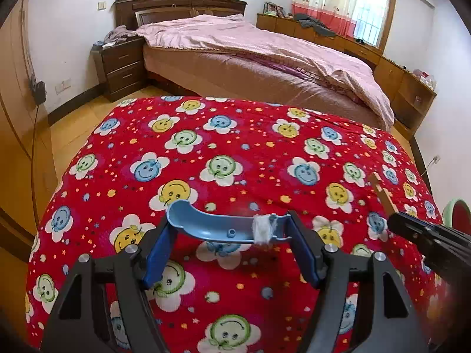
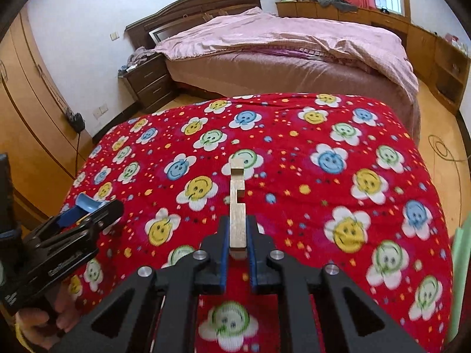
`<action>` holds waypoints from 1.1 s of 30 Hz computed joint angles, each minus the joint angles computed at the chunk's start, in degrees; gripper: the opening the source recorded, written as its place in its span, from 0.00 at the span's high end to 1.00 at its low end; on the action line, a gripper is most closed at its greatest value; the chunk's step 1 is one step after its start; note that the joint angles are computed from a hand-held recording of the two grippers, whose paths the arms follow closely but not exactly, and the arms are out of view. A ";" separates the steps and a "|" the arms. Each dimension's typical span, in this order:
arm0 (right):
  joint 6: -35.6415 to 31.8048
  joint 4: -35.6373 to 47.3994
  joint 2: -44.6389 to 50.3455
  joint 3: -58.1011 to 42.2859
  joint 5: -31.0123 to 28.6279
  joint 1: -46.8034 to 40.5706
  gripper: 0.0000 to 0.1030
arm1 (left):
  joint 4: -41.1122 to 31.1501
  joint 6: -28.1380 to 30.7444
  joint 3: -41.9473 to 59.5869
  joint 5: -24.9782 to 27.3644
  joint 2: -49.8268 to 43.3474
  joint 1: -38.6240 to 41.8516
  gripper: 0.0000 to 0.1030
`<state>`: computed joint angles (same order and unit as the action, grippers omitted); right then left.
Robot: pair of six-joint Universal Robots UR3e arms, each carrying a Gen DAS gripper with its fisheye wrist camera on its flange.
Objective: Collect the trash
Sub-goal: 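Grasp the wooden stick with the right tool while the left tool holds the blue piece, then carry the blue piece and wooden stick over the red bucket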
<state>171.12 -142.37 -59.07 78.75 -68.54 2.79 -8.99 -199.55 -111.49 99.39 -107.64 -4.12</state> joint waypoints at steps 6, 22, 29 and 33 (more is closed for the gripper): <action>0.27 -0.34 -7.80 7.95 2.70 -3.73 0.88 | -1.66 0.29 0.80 1.46 2.10 -2.67 0.29; -2.41 2.32 -36.09 32.08 11.65 -19.96 0.88 | -10.72 -1.84 5.33 4.53 9.46 -12.94 0.29; -7.77 11.21 -48.11 36.58 15.68 -29.99 0.88 | -13.48 -3.03 8.32 4.83 10.64 -17.76 0.29; -11.08 16.67 -53.51 38.41 18.38 -35.62 0.88 | -15.14 -3.50 10.47 4.07 10.89 -20.02 0.29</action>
